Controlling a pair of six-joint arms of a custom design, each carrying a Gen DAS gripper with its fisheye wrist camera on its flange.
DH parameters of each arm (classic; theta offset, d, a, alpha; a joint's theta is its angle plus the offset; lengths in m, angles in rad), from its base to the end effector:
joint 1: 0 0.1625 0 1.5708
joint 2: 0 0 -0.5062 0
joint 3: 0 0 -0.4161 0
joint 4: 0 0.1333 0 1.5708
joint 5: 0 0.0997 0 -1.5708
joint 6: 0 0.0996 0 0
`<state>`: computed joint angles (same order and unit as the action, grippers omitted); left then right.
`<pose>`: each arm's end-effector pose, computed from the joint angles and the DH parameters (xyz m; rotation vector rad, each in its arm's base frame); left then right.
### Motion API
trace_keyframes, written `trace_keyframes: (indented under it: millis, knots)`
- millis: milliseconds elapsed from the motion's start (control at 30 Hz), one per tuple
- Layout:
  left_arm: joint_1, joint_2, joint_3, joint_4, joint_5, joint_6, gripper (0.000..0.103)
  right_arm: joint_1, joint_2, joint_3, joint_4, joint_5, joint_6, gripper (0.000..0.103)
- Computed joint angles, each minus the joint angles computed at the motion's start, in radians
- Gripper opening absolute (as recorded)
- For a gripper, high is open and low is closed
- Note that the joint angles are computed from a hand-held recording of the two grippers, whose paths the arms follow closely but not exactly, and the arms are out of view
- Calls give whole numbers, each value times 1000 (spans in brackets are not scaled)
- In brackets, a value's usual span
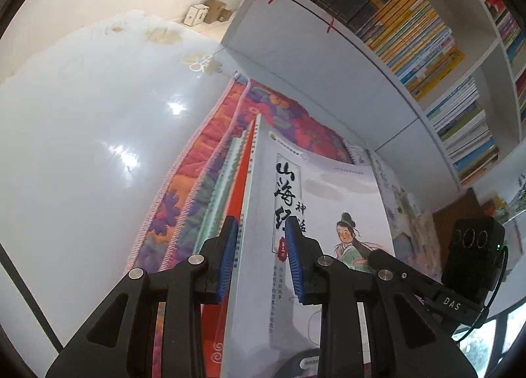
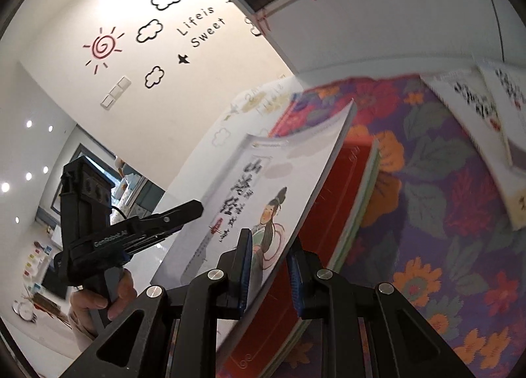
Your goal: Organize books
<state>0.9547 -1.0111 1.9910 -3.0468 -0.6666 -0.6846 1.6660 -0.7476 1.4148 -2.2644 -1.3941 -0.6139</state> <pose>-0.1842 -0.6263 0.2392 -0.3824 2.4215 -1.2059 0.2262 -0.7824 0.1538 -1.0363 2.7894 -0.1056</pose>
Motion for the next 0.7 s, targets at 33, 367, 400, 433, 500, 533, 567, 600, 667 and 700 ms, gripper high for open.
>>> trace_keyframes:
  millis: [33,367,400,433,500,533,567,600,667,700]
  knots:
    - [-1,1,-3,17,9,-6,25,-4,3,-3,8,0,10,22]
    - [1,6,-4,13,26,-3,26,-5,-10,28,-24,-28,5,23]
    - [0,6,-3,15,27,-6,26,-4,-10,30,-27,-30,4,23]
    - [0,5,-3,14,26,-7,27,-2,-10,31,-29,-33,4,23]
    - [0,3,-1,14,25,-10,27,1,-6,26,-26,-37,8,23]
    - [-1,3,-1,23,30,-18,27,1,-5,21,-22,-38,6,23]
    - [0,2,-1,25,31,-20,27,1,-5,22,-23,-39,6,23]
    - [0,2,-1,25,30,-21,27,2,-5,24,-27,-41,7,23]
    - [0,2,-1,25,31,-22,27,5,-6,28,-37,-46,13,23]
    - [1,2,-2,29,32,-23,27,6,-6,30,-42,-49,15,23]
